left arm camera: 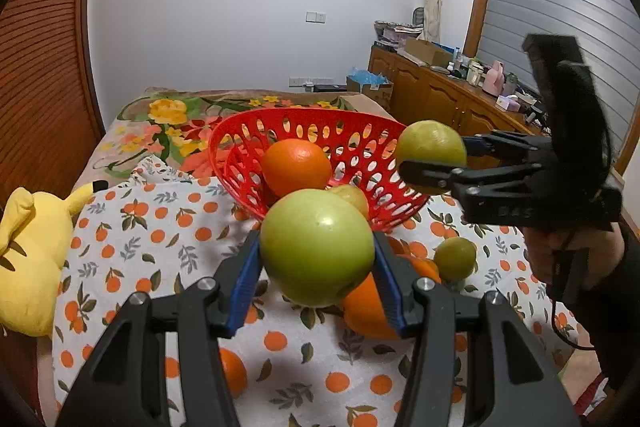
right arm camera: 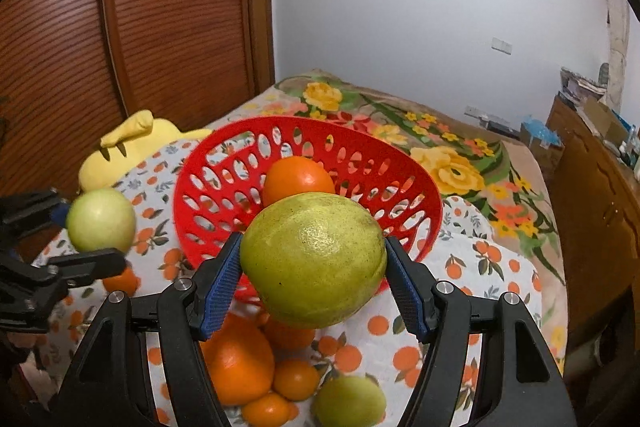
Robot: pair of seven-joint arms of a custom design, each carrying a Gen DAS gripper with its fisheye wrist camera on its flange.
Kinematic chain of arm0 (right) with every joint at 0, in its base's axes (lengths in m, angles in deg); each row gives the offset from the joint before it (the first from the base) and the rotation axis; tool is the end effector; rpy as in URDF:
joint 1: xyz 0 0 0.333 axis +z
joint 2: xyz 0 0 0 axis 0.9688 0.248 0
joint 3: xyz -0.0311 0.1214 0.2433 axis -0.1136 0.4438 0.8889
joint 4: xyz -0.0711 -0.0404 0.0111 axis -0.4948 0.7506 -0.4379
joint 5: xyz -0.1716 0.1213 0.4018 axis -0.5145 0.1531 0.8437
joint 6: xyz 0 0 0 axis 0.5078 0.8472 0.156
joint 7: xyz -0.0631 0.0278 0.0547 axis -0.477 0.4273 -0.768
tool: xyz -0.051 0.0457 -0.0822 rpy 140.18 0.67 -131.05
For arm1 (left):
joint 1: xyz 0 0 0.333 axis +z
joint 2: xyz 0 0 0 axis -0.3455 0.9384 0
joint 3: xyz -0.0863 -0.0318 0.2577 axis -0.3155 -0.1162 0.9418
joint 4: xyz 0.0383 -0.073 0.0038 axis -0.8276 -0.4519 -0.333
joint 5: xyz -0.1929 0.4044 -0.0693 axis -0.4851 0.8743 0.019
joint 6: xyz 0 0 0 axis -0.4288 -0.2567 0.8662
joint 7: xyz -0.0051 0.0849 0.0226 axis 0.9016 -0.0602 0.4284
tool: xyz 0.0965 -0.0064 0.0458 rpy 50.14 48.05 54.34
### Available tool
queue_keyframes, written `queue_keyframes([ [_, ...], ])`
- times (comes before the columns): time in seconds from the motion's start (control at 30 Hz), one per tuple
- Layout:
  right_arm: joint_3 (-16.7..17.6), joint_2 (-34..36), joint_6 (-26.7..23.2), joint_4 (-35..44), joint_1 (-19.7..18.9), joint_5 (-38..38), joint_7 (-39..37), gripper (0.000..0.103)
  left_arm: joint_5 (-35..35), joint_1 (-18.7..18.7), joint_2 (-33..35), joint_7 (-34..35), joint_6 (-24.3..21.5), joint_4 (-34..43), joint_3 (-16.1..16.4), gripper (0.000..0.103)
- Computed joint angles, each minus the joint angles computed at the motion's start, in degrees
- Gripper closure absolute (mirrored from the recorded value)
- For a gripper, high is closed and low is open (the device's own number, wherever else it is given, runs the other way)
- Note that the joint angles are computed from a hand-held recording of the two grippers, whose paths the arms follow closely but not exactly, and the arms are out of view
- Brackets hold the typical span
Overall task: Organize fruits
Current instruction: 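Place the pomelo in the basket with the right gripper while the left lifts the apple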
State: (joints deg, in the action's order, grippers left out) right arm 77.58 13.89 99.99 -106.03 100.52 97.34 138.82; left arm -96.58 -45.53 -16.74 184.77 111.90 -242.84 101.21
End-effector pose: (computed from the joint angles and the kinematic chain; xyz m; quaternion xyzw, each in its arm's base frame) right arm 0.5151 0.2581 0.4463 -0.8028 0.4223 -0.1993 0.3707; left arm 0.4704 -0.0381 0.4309 -0.5691 0.6916 -0.3868 0.2195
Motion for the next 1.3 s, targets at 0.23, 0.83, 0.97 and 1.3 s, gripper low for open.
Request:
queue_keyframes([
  [0.23,2.1,5.8,-1.5,5.4,-3.2,-8.0,4.8,0.032,-1.1,-1.4,3.2,1.5,0.2,3.1,1.3,0.051],
  [0.83,1.9,12.7,-6.6,12.6,-4.0,-13.0,6.9,0.032,-9.8,-2.2,9.1,8.5,-0.3,8.2,1.9,0.051],
  [0.97,1.9,13.4,-6.8,13.2,-4.0,-13.5,7.2,0.032,-11.4,-1.6,9.4,9.6,-0.3,8.4,1.1,0.051],
  [1.3,1.7,14.5,-7.7,14.2,-4.2,-13.5,6.8,0.032,-14.3,0.2,10.7,11.3,-1.1,9.3,-1.1,0.051],
])
